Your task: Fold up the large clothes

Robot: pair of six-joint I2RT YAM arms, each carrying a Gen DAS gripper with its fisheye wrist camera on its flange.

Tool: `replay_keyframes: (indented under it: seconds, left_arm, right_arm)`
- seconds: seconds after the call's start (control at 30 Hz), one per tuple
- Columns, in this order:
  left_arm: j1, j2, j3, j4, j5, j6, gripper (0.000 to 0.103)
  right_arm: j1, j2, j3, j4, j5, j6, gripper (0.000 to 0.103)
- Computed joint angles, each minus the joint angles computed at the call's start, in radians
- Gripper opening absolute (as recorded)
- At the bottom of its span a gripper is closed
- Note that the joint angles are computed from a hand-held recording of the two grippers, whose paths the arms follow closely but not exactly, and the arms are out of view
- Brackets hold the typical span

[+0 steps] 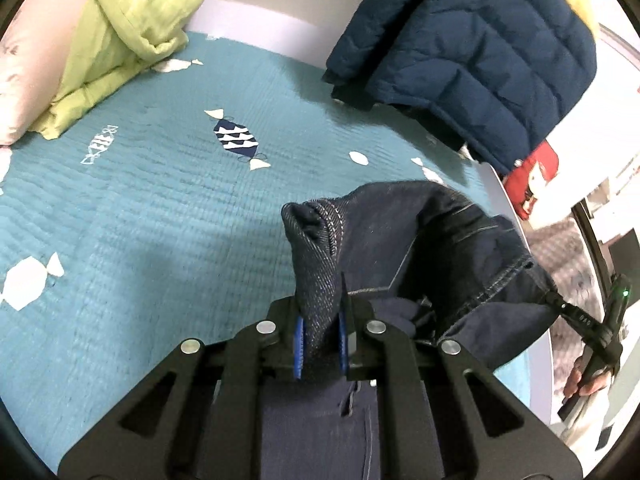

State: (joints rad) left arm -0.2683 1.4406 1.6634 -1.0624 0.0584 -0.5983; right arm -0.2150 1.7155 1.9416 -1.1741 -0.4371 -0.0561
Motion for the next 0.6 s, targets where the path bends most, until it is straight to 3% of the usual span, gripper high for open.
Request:
replay_keyframes:
  seconds: [0.2, 0.33, 0.43, 0.5, 0.6]
  left_arm:
    - [-0.093, -0.288, -0.258, 0.001, -0.039, -0.087, 0.012]
    - [-0.251, -0.514, -0.456, -0.022, -0.118, -0.242, 0.012]
    - [-0.508, -0.678, -0.616, -0.071, -0.262, -0.508, 0.014]
    - [-0.751, -0.759, -0.734, -0.111, -0.389, -0.759, 0.016]
    - [-1.050, -0.787, -0.904, -0.140, -0.457, -1.095, 0.017]
  right_arm:
    - [-0.158, -0.253, -0.263, -0.032, -0.123, -0.119, 0.009]
    - [-0.311, -0.422, -0.458, -0.102, -0.195, -0.231, 0.009]
    - [-0.483, -0.506, -0.612, -0.213, -0.242, -0.404, 0.009]
    - [-0.574, -0.535, -0.722, -0.244, -0.225, -0.504, 0.009]
    - [-0.654, -0.564, -0.958, -0.165, -0.120, -0.578, 0.009]
